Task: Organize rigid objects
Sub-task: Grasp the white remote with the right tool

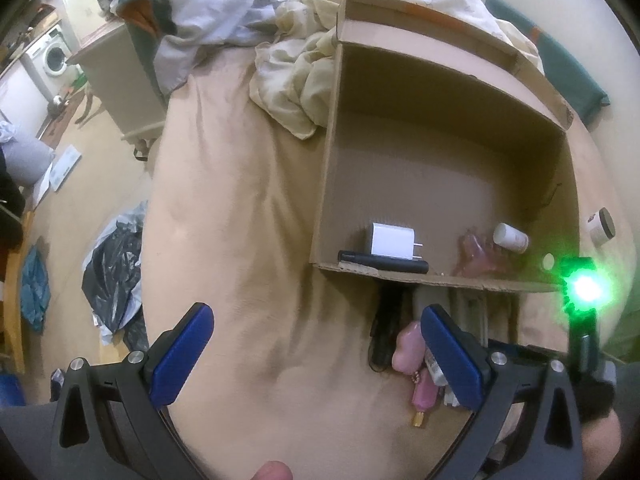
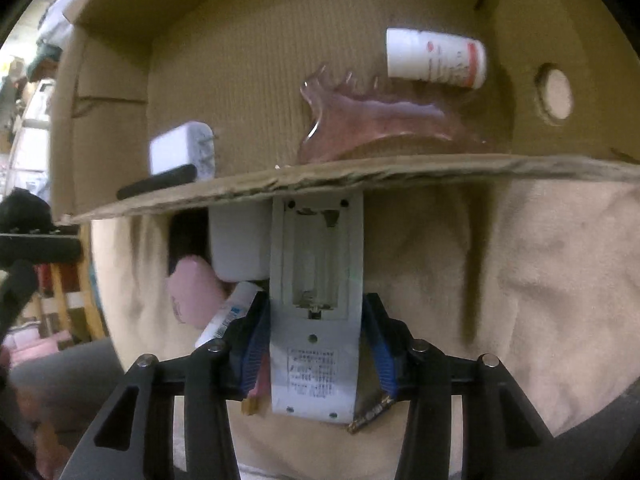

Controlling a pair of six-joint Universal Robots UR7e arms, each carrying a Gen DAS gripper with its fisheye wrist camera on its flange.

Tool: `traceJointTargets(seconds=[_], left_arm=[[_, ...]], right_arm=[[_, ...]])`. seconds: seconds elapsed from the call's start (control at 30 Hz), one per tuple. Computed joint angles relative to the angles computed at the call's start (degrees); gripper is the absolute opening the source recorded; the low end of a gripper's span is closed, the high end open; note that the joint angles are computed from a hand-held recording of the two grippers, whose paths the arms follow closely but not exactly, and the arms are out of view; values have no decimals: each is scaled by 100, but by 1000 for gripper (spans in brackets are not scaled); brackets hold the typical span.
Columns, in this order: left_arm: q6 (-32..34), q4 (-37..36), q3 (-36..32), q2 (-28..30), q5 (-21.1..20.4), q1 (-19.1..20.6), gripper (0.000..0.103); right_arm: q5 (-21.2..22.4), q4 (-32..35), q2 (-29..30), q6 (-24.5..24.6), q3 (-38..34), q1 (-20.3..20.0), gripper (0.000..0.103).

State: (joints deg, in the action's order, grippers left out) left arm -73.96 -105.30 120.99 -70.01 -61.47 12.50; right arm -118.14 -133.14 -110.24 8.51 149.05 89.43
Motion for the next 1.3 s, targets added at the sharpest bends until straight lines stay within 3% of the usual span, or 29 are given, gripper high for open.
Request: traceJointTargets(seconds=[0.13,0.23,0.33,0.5,0.6,0.73,0.87,0.97,1.07,1.13,1.2,1.3], left_arm=[[-7,32,-9,13,-11,28,103],[-19,37,6,-5,-58,54,103],[-32,1,35,-25,-120,78,103],[88,-322,154,-46,-404,165,103],[40,-116,79,47,-408,166,103],[-252,699,-160,192,53,15,103],[-134,346,-27,143,-54,125,101],[272,-113,-59,343,-557,429,82],[578,-340,-177,654,-682,549,77],[813,-648,-219,848,-797,662,63],[922,-822,-270,1023,-905,756,59],[1045,-855,-423,1364,-1040,882,42]], right_arm=[[-198,-108,70,-31,41,236,47],[-108,150,-117,9,-33,396,47],[-42,648,-411,44,-209,652,47],[-53,1505,-916,-157,-490,700,47],[-79,1668,-1312,-445,-472,456,47],[307,1528,-1683,-959,-339,-102,47],[568,1433,-1904,-1229,-330,-201,47],[742,1513,-2056,-1307,-364,-295,47],[837,1591,-2083,-1370,-401,-347,47],[898,1622,-2112,-1418,-404,-365,47],[940,1708,-2203,-1462,-416,-421,47],[1021,1684,-2237,-1511,-404,-478,46]])
